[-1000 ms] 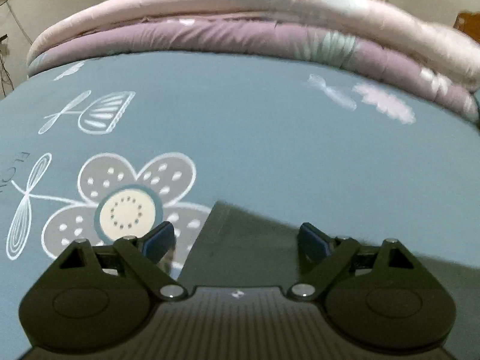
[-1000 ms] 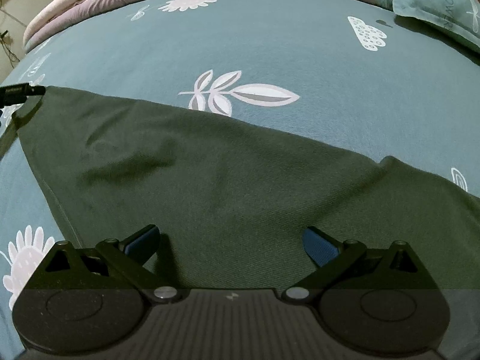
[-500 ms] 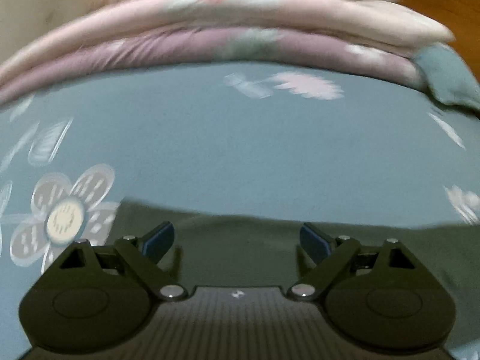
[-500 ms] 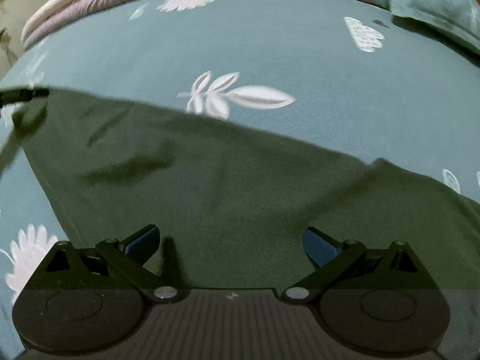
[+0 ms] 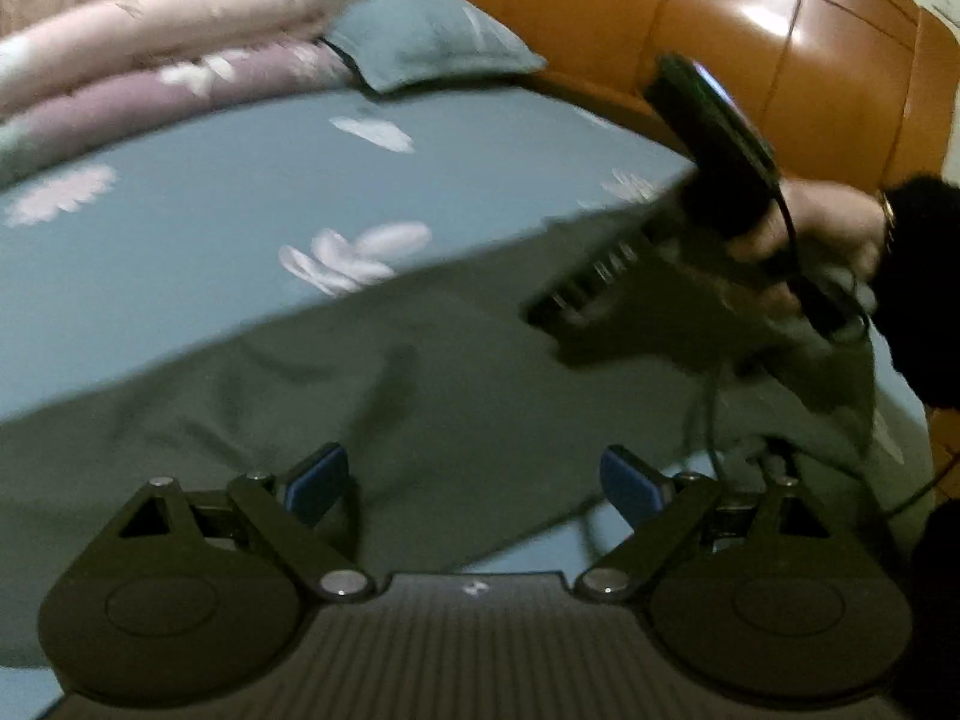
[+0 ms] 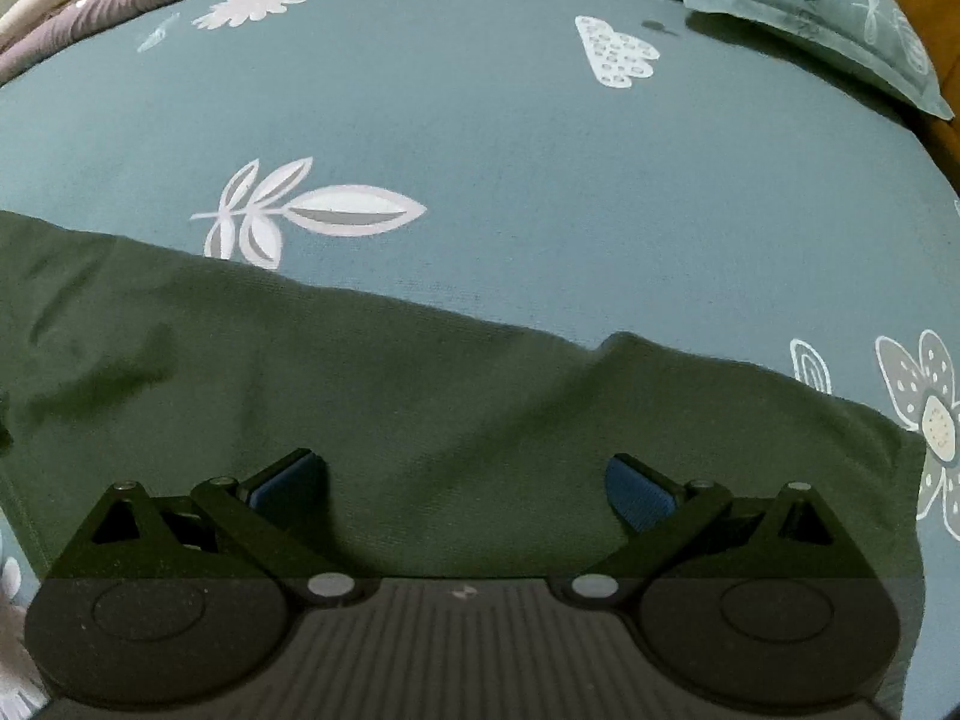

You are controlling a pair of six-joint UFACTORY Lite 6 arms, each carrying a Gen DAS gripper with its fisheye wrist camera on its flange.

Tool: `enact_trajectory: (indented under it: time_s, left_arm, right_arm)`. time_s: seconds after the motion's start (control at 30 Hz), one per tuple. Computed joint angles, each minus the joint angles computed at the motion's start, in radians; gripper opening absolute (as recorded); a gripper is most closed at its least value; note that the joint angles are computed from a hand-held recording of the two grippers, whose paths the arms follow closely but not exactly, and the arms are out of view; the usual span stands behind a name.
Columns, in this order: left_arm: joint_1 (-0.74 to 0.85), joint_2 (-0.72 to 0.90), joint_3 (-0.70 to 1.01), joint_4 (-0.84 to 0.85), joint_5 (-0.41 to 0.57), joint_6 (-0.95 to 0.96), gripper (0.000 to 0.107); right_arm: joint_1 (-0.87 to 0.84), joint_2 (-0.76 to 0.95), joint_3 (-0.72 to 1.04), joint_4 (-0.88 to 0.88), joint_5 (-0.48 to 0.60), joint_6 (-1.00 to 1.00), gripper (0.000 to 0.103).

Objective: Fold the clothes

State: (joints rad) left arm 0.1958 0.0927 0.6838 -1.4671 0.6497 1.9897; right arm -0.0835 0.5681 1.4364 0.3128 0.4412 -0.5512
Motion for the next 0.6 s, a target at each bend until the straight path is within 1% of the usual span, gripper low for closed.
enact_trajectory:
  time_s: [0.07, 0.1, 0.13, 0.17, 0.23, 0.27, 0.3, 0.33, 0.43, 0.5, 0.57, 0.6]
  left_arm:
    - [-0.026, 0.037, -0.001, 0.019, -0.016, -0.045, 0.091]
    - [-0.043, 0.047, -0.005, 0.033, -0.044, -0.091, 0.091]
    - [-0.042, 0.043, -0.018, 0.024, -0.053, -0.094, 0.091]
    - [-0.036, 0.024, -0.03, 0.053, -0.047, -0.135, 0.091]
    - [-0.024, -0.001, -0.016, 0.189, -0.016, -0.293, 0.091]
    - [-0.016, -0.002, 0.01, 0.283, 0.016, -0.377, 0.091]
    - [-0.008, -0.011, 0.03, 0.339, 0.04, -0.427, 0.091]
    - [-0.002, -0.031, 0.037, 0.354, 0.048, -0.443, 0.091]
    - [0.017, -0.06, 0.034, 0.259, 0.011, -0.353, 0.092]
    - [0.008, 0.03, 0.094, 0.208, -0.031, -0.349, 0.092]
    - [0.004, 0.106, 0.128, 0.219, -0.061, -0.388, 0.092]
    - [0.004, 0.112, 0.117, 0.214, -0.065, -0.379, 0.092]
  right_arm:
    - [-0.009, 0.002, -0.002, 0.03, 0.0, -0.032, 0.103]
    - [-0.011, 0.001, -0.004, 0.038, -0.001, -0.042, 0.103]
    - [-0.012, 0.0, -0.007, 0.045, -0.003, -0.052, 0.103]
    - [-0.014, -0.001, -0.01, 0.052, -0.004, -0.062, 0.103]
    - [-0.018, -0.019, -0.035, 0.075, -0.015, -0.09, 0.103]
    - [-0.021, -0.024, -0.047, 0.09, -0.024, -0.11, 0.103]
    - [-0.022, -0.03, -0.057, 0.095, -0.028, -0.116, 0.103]
    - [-0.022, -0.037, -0.066, 0.097, -0.032, -0.118, 0.103]
    - [-0.023, -0.051, -0.07, 0.083, -0.018, -0.104, 0.103]
    - [-0.025, -0.063, -0.069, 0.108, 0.01, -0.13, 0.103]
    - [-0.033, -0.101, -0.091, 0.162, 0.038, -0.191, 0.103]
    - [-0.038, -0.121, -0.099, 0.202, 0.058, -0.234, 0.103]
